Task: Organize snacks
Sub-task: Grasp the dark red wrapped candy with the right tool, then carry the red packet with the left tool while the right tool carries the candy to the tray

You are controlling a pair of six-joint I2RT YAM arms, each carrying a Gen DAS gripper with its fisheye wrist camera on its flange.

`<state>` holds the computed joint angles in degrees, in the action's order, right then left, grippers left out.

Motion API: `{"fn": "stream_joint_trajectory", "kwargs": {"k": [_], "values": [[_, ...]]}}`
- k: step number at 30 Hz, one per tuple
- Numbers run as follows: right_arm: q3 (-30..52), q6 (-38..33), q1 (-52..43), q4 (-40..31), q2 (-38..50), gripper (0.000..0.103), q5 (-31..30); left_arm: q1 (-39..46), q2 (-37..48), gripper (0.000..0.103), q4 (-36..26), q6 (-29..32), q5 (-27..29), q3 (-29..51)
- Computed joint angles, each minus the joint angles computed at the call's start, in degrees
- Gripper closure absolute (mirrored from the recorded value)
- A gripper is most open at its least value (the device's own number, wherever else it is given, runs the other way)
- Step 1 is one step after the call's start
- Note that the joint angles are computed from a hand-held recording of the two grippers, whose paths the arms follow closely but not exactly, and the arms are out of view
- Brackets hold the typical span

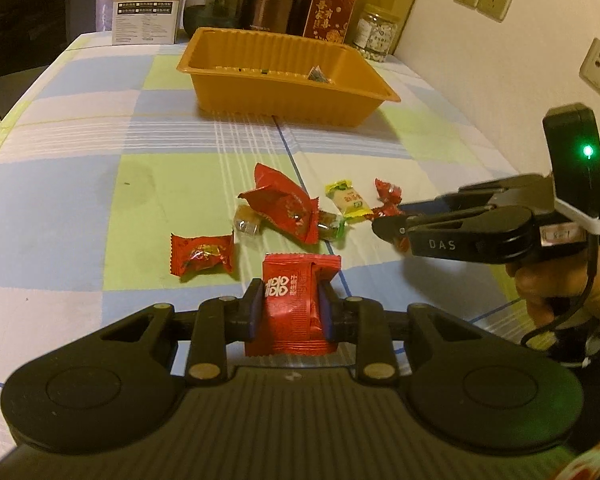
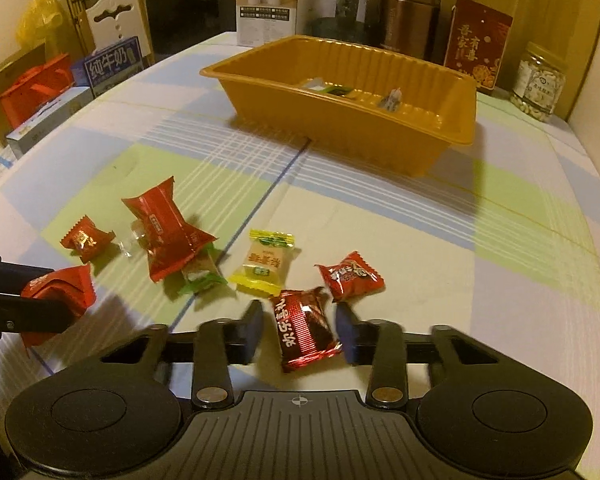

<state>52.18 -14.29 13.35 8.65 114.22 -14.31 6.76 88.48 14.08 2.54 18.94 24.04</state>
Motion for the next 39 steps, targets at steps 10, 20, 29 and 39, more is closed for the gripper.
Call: {"fn": "stream_joint_trajectory", "kwargs": {"k": [10, 20, 29, 39], "values": [[-8.0, 11.7, 0.9, -0.4, -10.3, 0.078, 0.3, 0.2, -7.5, 0.078, -4.8, -0.7, -1.9, -1.9], [-15.1, 22.7, 1.0, -6.2, -27.1, 0.078, 2.0, 0.4, -20.2, 0.078, -15.7, -1.1, -3.8, -1.9], [-14.8, 24.4, 0.6, -13.5, -37.8, 0.078, 2.8, -1.8, -26.3, 0.078, -24.2, -2.7, -5.2, 2.2], [-11.0, 24.7, 0.5, -16.1, -38.4, 0.078, 3.0, -3.3, -23.7, 0.078, -26.2, -2.9, -6.3, 7.4]]}}
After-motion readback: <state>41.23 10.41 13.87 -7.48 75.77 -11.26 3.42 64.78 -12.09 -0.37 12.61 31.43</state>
